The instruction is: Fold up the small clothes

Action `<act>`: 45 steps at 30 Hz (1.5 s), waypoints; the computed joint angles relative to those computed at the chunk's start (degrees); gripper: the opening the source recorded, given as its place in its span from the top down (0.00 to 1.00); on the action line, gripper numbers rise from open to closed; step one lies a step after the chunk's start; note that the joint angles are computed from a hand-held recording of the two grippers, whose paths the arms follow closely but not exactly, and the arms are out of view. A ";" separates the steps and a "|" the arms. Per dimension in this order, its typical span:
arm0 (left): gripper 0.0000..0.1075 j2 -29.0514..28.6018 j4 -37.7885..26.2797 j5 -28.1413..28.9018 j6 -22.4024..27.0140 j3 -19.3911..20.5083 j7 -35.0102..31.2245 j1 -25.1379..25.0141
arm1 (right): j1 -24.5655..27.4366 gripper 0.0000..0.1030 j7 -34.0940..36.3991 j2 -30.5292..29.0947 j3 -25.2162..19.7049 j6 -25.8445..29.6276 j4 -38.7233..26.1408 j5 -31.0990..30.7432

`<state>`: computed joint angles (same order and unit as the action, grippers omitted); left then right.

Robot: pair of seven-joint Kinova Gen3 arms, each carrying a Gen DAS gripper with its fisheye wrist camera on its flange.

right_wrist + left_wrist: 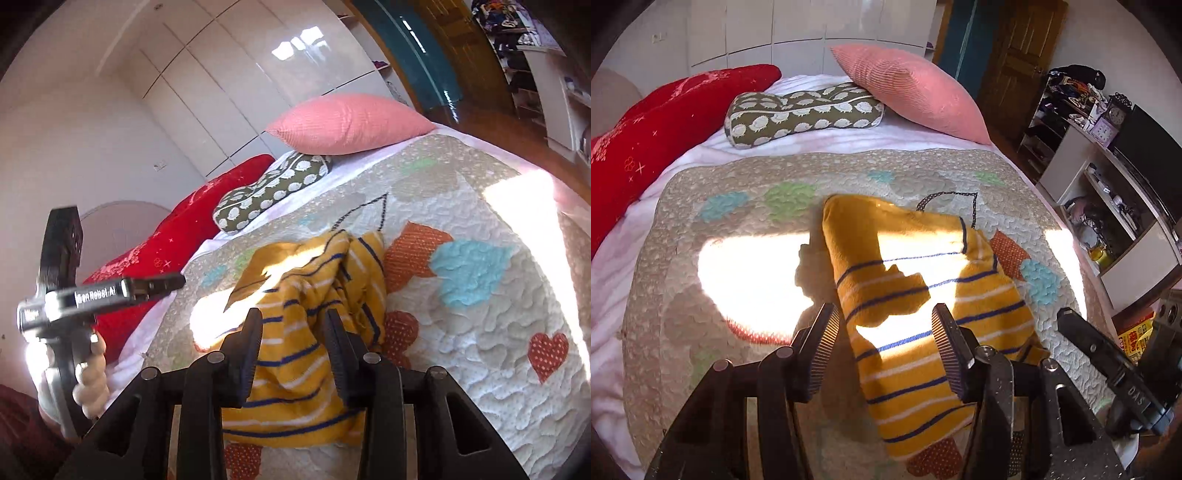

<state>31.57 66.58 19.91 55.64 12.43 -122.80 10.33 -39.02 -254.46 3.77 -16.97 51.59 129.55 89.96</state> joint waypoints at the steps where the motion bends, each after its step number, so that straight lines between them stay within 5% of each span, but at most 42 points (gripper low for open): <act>1: 0.52 -0.81 2.42 0.68 -0.95 -0.24 0.06 -1.01 | 2.07 0.64 1.49 0.43 -0.10 -2.33 -0.99 1.53; 5: 0.52 -4.08 12.12 2.68 -6.72 -0.96 -0.33 -3.89 | 12.53 0.64 7.19 4.21 -4.16 -11.65 -5.75 3.43; 8: 0.52 -6.41 17.59 3.42 -10.05 -1.27 -0.49 -5.48 | 16.48 0.67 9.90 7.51 -2.78 -16.20 -6.31 -0.21; 11: 0.52 -7.80 20.38 4.98 -10.06 -0.90 -1.78 -7.72 | 23.13 0.92 7.13 8.44 -6.61 -18.42 -4.19 -0.19; 13: 0.52 -8.48 21.35 4.81 -10.24 -1.33 -2.03 -7.97 | 24.94 0.94 9.05 8.03 -9.82 -16.61 -4.15 -3.87; 18: 0.52 -9.91 22.89 5.73 -10.50 -1.71 -2.48 -9.39 | 20.06 0.94 20.70 10.90 -12.67 -5.38 -8.48 -14.53; 21: 0.50 -11.19 24.15 6.68 -10.51 -1.75 -3.42 -9.99 | 21.26 0.93 25.62 10.55 -14.85 -4.37 -9.32 -18.79; 24: 0.49 -13.39 26.94 9.56 -11.89 -1.05 -6.93 -11.32 | 18.65 0.92 22.53 8.17 -14.25 -3.99 -7.61 -19.21; 31: 0.45 -18.40 34.62 22.01 -16.31 -0.25 -21.85 -14.72 | 1.81 0.78 15.81 9.22 -13.38 11.91 -10.78 -26.44; 35: 0.45 -19.32 36.71 27.84 -15.79 -1.73 -28.90 -15.68 | -3.52 0.73 12.63 11.12 -14.22 18.98 -14.34 -31.15; 40: 0.43 -19.47 36.67 32.52 -9.45 -4.56 -32.76 -18.23 | -8.46 0.64 16.98 12.14 -12.72 26.59 -20.84 -34.95; 45: 0.36 -21.78 38.43 38.52 -11.51 -6.73 -37.04 -18.89 | -9.21 0.50 23.35 13.28 -13.44 31.42 -26.25 -34.01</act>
